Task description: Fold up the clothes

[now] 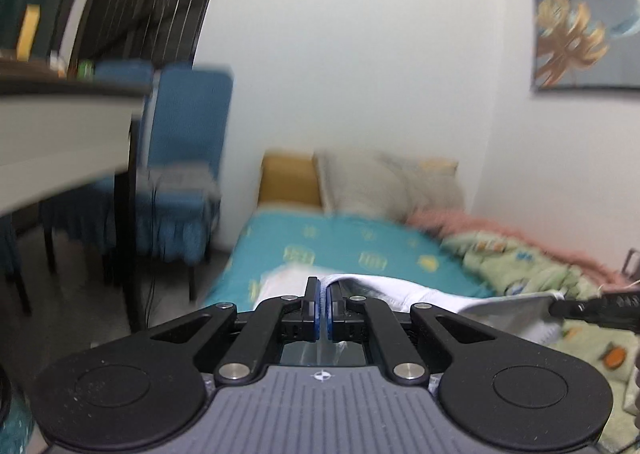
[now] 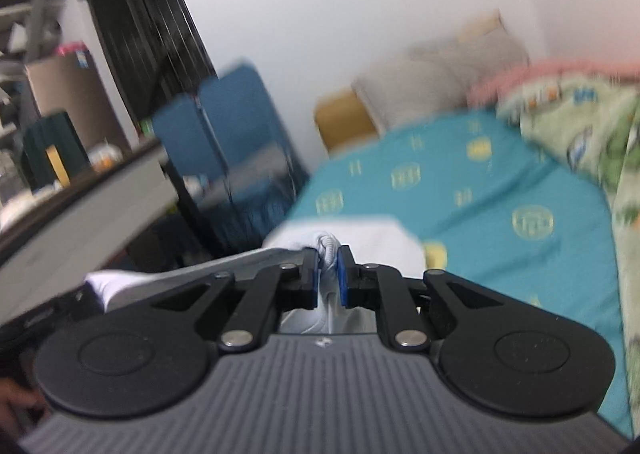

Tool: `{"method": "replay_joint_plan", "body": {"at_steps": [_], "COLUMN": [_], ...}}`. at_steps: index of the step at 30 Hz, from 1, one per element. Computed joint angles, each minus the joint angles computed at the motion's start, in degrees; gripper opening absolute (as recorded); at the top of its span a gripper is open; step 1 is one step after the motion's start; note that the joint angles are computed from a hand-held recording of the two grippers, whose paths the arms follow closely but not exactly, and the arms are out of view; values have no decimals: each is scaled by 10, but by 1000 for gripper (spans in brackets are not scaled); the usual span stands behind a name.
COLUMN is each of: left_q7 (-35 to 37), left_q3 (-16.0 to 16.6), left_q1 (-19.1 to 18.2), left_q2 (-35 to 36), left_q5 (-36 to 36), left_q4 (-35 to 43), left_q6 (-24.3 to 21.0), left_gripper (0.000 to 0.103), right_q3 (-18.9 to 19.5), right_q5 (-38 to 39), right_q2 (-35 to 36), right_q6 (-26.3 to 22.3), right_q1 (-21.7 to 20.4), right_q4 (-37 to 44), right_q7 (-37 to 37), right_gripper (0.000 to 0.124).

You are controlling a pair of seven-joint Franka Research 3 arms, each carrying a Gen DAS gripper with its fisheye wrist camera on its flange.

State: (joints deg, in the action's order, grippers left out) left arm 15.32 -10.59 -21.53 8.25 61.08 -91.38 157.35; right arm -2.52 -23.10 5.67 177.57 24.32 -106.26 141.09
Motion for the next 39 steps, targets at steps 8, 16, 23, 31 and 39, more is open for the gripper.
{"method": "replay_joint_plan", "body": {"at_steps": [8, 16, 23, 31, 39], "left_q7": [144, 188, 183, 304, 322], "left_q3": [4, 32, 37, 24, 109], "left_q1": [7, -16, -55, -91, -188], "left_q2": [106, 140, 100, 151, 262], "left_q5": [-195, -243, -128, -6, 131], "left_q4": [75, 120, 91, 129, 243], "left_q6": [-62, -142, -166, -153, -271], "left_gripper": [26, 71, 83, 91, 91], "right_q3": [46, 37, 13, -5, 4], "right_q5": [211, 281, 243, 166, 141], "right_q2": [69, 123, 109, 85, 96], "right_q6": [-144, -193, -174, -154, -163], "right_q1": [-21, -20, 6, 16, 9], "right_q4": [75, 128, 110, 82, 93], "right_q7": [-133, -86, -27, 54, 59], "right_gripper": [17, 77, 77, 77, 77]}}
